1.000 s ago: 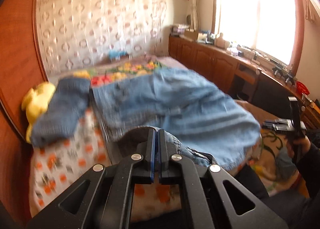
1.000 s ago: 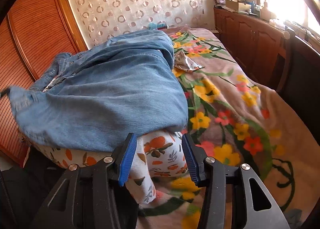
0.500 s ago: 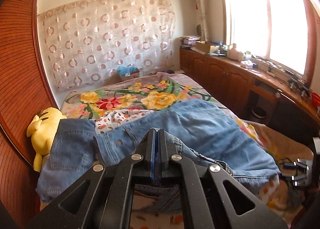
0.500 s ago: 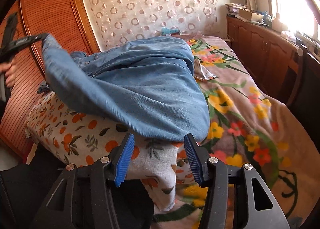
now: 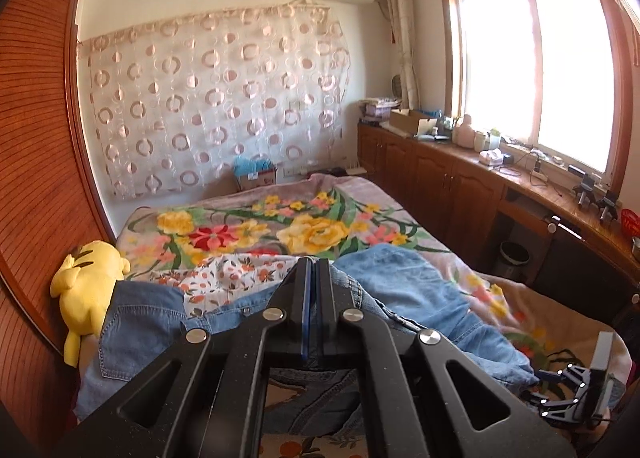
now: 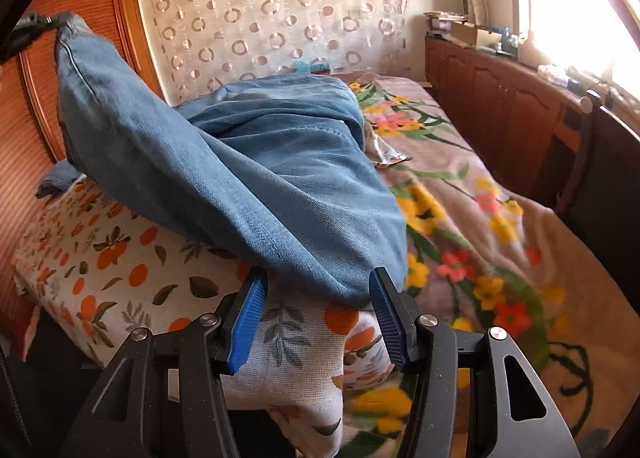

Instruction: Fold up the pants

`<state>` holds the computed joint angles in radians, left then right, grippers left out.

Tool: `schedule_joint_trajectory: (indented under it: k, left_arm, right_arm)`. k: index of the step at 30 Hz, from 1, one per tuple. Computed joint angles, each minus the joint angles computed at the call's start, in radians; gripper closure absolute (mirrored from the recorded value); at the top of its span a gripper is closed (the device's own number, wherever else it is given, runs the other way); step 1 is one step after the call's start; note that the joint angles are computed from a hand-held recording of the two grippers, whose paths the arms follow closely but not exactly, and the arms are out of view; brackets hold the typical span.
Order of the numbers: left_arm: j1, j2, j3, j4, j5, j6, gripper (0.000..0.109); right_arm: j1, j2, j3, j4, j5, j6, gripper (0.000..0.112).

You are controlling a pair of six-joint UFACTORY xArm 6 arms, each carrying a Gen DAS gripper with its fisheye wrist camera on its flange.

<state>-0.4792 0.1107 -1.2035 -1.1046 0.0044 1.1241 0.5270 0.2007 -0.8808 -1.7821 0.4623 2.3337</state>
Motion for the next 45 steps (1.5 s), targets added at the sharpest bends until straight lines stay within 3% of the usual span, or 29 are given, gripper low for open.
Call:
schedule_joint_trajectory:
  k: [2, 5, 9, 15, 18, 20, 22, 29, 34, 38, 45]
  left_arm:
    - [-0.004, -0.017, -0.002, -0.086, 0.0, 0.073, 0.106]
    - [-0.002, -0.035, -0.011, -0.158, 0.005, 0.132, 0.106]
    - [0.0, -0.064, -0.01, -0.22, 0.013, 0.187, 0.106]
    - [0.012, -0.118, 0.014, -0.359, 0.029, 0.318, 0.106]
    - [0.027, -0.157, 0.052, -0.437, 0.047, 0.392, 0.106]
    - [0.038, -0.182, 0.077, -0.478, 0.06, 0.431, 0.106]
    - [0.047, -0.211, 0.107, -0.528, 0.069, 0.478, 0.106]
    - [0.113, -0.373, 0.283, -0.691, 0.132, 0.616, 0.106]
    - [0.167, -0.512, 0.47, -0.716, 0.201, 0.619, 0.106]
    - [0.193, -0.507, 0.535, -0.673, 0.226, 0.571, 0.106]
    - [0.236, -0.323, 0.388, -0.684, 0.244, 0.592, 0.106]
  right_arm:
    - [-0.001, 0.013, -0.008, 0.071, 0.046, -0.044, 0.057]
    - [-0.025, -0.001, 0.013, 0.099, 0.063, 0.003, 0.058]
    - [-0.069, -0.01, 0.016, -0.009, 0.037, 0.128, 0.057]
    - [-0.098, 0.061, -0.045, -0.128, 0.003, 0.197, 0.058]
    - [-0.123, 0.056, -0.037, -0.251, -0.02, 0.336, 0.081]
    - [-0.121, 0.041, -0.021, -0.224, 0.001, 0.302, 0.106]
    - [-0.118, 0.019, -0.004, -0.223, 0.015, 0.29, 0.109]
    - [-0.08, -0.253, 0.169, -0.131, 0.109, 0.103, 0.11]
    - [-0.048, -0.391, 0.235, -0.026, 0.142, -0.095, 0.11]
    - [-0.021, -0.385, 0.215, 0.02, 0.179, -0.182, 0.11]
    - [-0.033, -0.221, 0.005, 0.015, 0.198, -0.328, 0.11]
